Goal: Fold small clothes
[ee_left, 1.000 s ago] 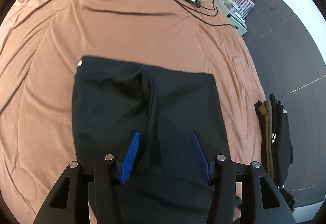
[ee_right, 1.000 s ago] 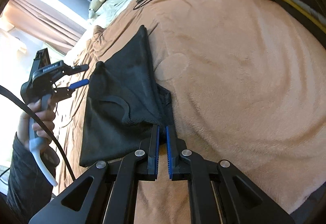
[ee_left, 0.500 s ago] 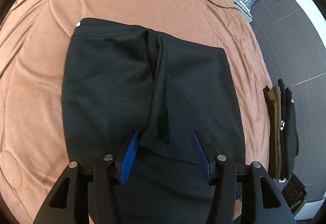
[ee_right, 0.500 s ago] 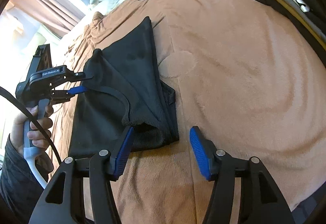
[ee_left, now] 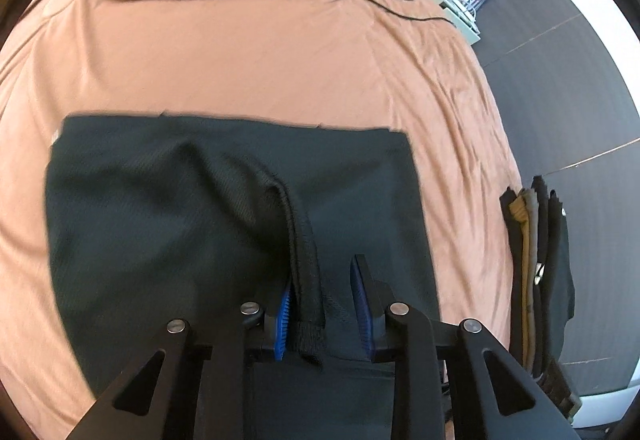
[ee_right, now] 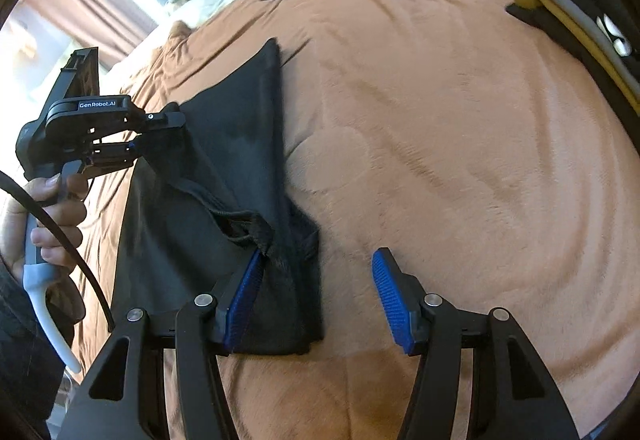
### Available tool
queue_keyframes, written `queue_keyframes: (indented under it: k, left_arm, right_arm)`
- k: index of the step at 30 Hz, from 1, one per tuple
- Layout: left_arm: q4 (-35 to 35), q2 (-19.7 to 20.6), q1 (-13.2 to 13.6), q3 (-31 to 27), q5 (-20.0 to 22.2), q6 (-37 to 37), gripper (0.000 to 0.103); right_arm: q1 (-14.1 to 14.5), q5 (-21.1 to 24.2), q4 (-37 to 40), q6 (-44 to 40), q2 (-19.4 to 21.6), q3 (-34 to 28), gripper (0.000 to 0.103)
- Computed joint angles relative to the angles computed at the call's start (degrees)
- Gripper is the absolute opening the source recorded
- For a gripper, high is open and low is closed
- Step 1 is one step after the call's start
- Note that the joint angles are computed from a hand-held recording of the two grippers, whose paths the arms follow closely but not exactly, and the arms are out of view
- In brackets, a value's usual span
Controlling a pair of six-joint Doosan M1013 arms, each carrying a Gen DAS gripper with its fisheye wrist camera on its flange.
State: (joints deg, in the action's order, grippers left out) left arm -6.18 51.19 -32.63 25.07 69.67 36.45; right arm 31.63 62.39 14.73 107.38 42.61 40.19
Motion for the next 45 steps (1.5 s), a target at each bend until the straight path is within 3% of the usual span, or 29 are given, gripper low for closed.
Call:
queue_keyframes:
  k: [4, 7, 14, 18, 22, 27, 37, 39, 41, 45]
  left_arm:
    - [1.0, 4.0, 0.3, -7.7, 2.2, -0.5, 0.029]
    - [2.9, 5.3, 0.4, -10.1, 1.8, -1.2, 0.029]
    - [5.3, 0.5, 0.6, -1.0, -3.5, -3.3, 0.029]
    - [7.7, -4.3, 0.5, 7.3, -8.8, -5.5, 0.030]
    - [8.3, -6.5, 0.7, 10.8, -11.2, -7.2, 0.031]
    - [10.5, -8.9, 0.2, 13.8, -10.4, -7.2, 0.035]
    - [11.9, -16.5, -1.4, 28.0, -11.1, -13.6, 0.036]
    - [12.2, -17.9, -2.0, 30.5, -11.9, -15.4, 0.049]
    - [13.0, -19.3, -2.7, 33.2, -12.8, -17.4, 0.056]
    - [12.0, -21.1, -3.7, 37.0, -14.7, -19.0, 0.056]
  right_arm:
    - [-0.6, -2.7, 2.1, 0.3, -1.2, 2.7, 0.055]
    - [-0.8, -3.8, 3.1, 0.4, -2.0, 4.2, 0.055]
    - [-1.1, -4.8, 4.8, -0.3, -3.1, 6.0, 0.048]
    - [-1.3, -4.7, 5.5, -0.8, -2.7, 5.5, 0.038]
    - [-1.1, -4.5, 5.2, -0.6, -2.9, 5.5, 0.031]
    - [-0.8, -4.8, 4.4, -0.3, -3.6, 6.3, 0.031]
    - [-0.2, -3.6, 2.3, -0.4, -3.6, 5.7, 0.028]
    - [0.0, -3.5, 1.5, -0.3, -3.6, 5.5, 0.027]
    - [0.0, -3.2, 1.4, -0.2, -3.5, 5.3, 0.023]
    - [0.1, -2.6, 0.9, -0.5, -3.7, 5.0, 0.023]
